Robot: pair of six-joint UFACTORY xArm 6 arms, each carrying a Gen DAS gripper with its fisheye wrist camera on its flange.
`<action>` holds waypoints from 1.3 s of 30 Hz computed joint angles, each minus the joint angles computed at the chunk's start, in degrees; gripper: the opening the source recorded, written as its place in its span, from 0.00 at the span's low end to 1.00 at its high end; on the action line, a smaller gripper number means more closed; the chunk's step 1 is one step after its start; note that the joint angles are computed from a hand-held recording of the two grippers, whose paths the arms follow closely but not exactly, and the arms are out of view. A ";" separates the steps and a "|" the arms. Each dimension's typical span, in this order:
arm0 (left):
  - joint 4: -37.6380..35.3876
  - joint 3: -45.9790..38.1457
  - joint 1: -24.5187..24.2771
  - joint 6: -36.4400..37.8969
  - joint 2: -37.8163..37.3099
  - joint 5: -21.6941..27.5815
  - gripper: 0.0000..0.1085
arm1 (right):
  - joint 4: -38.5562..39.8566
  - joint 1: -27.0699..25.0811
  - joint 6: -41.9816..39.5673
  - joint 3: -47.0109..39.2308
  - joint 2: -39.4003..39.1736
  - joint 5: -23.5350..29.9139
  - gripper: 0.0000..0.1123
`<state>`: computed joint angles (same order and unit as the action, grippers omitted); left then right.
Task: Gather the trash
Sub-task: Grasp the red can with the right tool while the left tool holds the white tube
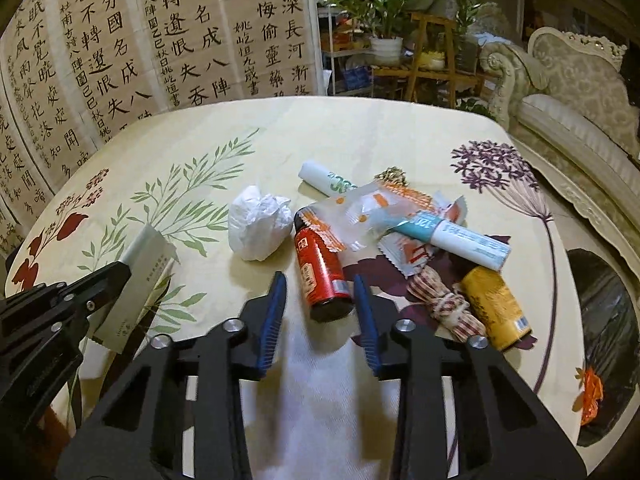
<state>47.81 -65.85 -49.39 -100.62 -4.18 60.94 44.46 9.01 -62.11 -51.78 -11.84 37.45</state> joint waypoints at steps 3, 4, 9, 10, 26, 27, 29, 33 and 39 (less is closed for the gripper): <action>0.04 0.08 -0.02 -0.05 -0.06 0.35 0.05 | -0.37 0.23 0.08 0.09 0.00 -0.23 0.21; 0.04 0.19 0.03 -0.04 -0.19 0.36 0.05 | -0.27 0.22 -0.15 0.27 -0.21 -0.36 0.21; 0.22 -0.06 -0.31 -0.34 -0.03 0.59 0.05 | 1.06 -0.70 -1.90 1.62 -1.86 -0.12 0.21; 0.31 -0.19 -0.47 -0.36 0.03 0.68 0.05 | 1.35 -1.05 -2.26 1.90 -2.29 0.21 0.21; 1.00 -4.99 -4.35 -0.35 2.94 3.82 0.05 | 2.95 -9.52 -6.91 6.11 -8.39 6.69 0.21; 0.91 -5.13 -4.53 -0.36 3.07 3.99 0.05 | 2.87 -9.74 -6.95 6.25 -8.39 6.88 0.21; 0.91 -5.19 -4.72 -0.53 3.16 4.02 0.05 | 2.80 -9.87 -7.00 6.65 -8.59 6.80 0.21; 0.98 -5.34 -5.19 -0.77 3.31 4.44 0.05 | 2.78 -9.93 -6.99 6.50 -8.51 6.79 0.21; 0.73 -5.37 -5.43 -1.31 3.40 4.73 0.05 | 1.71 -8.98 -5.88 5.67 -7.28 6.26 0.22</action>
<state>48.54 -71.22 -54.82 -101.92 -0.78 65.67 46.17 0.03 -67.99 -46.11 -19.12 43.70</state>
